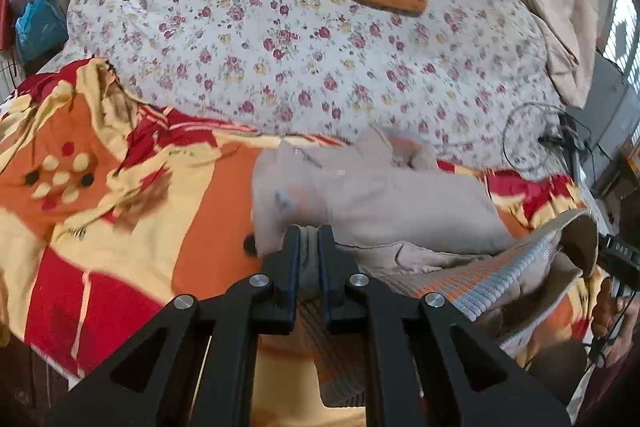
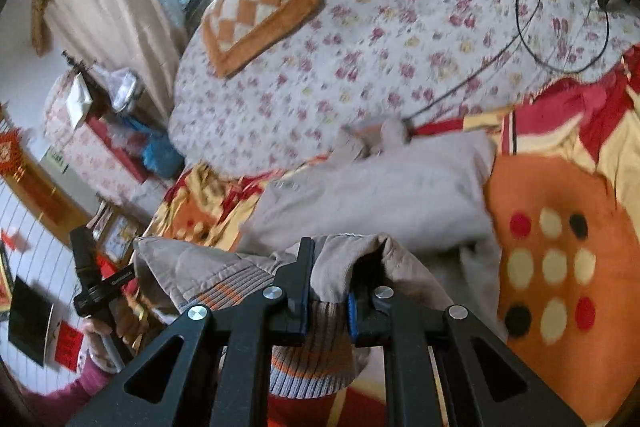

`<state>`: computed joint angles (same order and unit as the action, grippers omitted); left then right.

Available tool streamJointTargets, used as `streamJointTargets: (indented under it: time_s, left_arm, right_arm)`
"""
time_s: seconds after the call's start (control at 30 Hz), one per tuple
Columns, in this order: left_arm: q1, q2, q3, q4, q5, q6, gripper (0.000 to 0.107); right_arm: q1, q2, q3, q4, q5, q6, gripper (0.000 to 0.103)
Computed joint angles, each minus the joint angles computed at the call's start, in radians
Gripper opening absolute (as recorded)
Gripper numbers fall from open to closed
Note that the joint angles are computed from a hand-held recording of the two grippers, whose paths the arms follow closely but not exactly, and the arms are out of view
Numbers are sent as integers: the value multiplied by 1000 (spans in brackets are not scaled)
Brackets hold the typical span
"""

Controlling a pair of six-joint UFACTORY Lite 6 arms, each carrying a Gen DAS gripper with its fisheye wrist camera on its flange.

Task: Fold large clothes
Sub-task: 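Lift the striped hem with both grippers and carry it over the collar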

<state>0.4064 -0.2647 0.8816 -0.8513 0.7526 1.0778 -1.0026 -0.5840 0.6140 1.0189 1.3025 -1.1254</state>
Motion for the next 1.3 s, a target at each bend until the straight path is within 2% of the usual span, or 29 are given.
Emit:
streamJointTargets:
  time_s: [0.03, 0.07, 0.1, 0.13, 0.17, 0.33, 0.4, 0.47, 0.5, 0.53, 0.57, 0.6, 0.7, 0.87, 0.93, 0.97, 1.03, 1.17, 1.3]
  left_arm:
    - [-24, 31, 23, 1, -27, -19, 7]
    - [-69, 92, 65, 2, -86, -52, 6]
    - [-95, 122, 86, 7, -133, -71, 1]
    - [-132, 171, 120, 22, -211, -104, 1]
    - [-148, 204, 144, 19, -247, -113, 1]
    - [-187, 530, 422, 52, -230, -232, 0]
    - [-207, 595, 467, 70, -234, -250, 0]
    - [-198, 638, 484, 15, -187, -203, 1]
    - [-188, 653, 488, -25, -154, -170, 9]
    - [-179, 669, 491, -73, -114, -128, 34]
    - [-172, 691, 502, -106, -70, -98, 53]
    - [-174, 700, 504, -122, -67, -83, 83]
    - [-176, 731, 519, -146, -49, -32, 86]
    - [-245, 904, 690, 80, -29, -165, 86]
    - [-255, 930, 702, 94, -22, -178, 85]
    - [-259, 928, 688, 83, -29, -157, 77]
    - [-270, 918, 675, 93, -43, -133, 7]
    - [-274, 891, 696, 96, -46, -135, 6]
    - [-256, 902, 768, 18, -73, -127, 5]
  right_arm:
    - [47, 45, 25, 14, -51, 10, 12]
    - [100, 100, 54, 28, -112, 17, 12]
    - [153, 155, 86, 40, -177, 31, 12]
    - [206, 225, 128, 51, -248, 45, 12]
    - [244, 281, 161, 58, -300, 48, 12]
    - [347, 563, 311, 121, -476, 27, 12]
    - [380, 674, 381, 136, -527, 16, 12]
    - [412, 768, 445, 140, -574, 4, 12]
    - [422, 801, 464, 136, -592, 3, 12]
    - [430, 838, 485, 134, -605, 4, 12]
    - [430, 866, 500, 140, -604, -3, 12]
    - [428, 882, 508, 148, -598, -10, 12]
    - [413, 906, 509, 181, -576, -51, 12]
    - [386, 912, 509, 181, -532, -65, 14]
    - [381, 917, 512, 191, -520, -61, 15]
    - [380, 916, 511, 191, -520, -61, 15]
    - [377, 920, 521, 179, -512, -50, 15]
    - [359, 931, 568, 175, -442, -2, 14]
    - [386, 939, 617, 182, -475, 18, 14]
